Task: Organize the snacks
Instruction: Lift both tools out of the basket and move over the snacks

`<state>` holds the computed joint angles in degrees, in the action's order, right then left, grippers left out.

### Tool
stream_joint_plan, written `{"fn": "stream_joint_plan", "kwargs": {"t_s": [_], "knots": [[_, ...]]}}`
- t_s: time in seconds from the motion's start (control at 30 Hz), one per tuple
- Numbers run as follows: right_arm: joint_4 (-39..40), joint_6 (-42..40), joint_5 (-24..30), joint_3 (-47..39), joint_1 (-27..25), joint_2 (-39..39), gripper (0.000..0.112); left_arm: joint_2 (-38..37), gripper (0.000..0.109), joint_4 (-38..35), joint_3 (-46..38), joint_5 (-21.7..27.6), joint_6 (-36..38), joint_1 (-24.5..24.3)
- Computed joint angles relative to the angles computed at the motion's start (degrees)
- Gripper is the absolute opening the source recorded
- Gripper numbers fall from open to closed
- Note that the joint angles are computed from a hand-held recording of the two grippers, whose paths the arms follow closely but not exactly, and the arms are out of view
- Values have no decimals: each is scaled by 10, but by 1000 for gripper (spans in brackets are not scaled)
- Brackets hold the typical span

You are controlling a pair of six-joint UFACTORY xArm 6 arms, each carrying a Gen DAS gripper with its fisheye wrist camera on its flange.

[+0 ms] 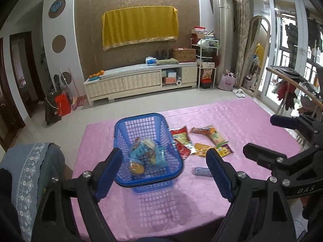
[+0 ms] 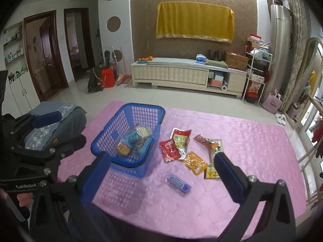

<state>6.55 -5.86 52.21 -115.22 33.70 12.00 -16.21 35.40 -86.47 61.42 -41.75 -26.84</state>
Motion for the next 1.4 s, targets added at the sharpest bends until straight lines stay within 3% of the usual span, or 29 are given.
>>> {"fn": "stream_joint_plan", "kwargs": {"t_s": [0.2,0.53,0.83,1.27,1.4], "knots": [[0,-20,-28,75,-20,-51,103,16,83,33,-17,18,-24,-39],[12,-56,-54,141,-71,-75,103,71,83,4,-37,16,-55,-52],[75,-117,-27,127,-117,-36,103,139,83,-48,-63,26,-63,-47],[36,-129,7,68,-150,61,103,293,83,-177,-184,54,-60,-21],[33,-139,16,48,-151,94,103,353,83,-197,-237,87,-68,-14]]}}
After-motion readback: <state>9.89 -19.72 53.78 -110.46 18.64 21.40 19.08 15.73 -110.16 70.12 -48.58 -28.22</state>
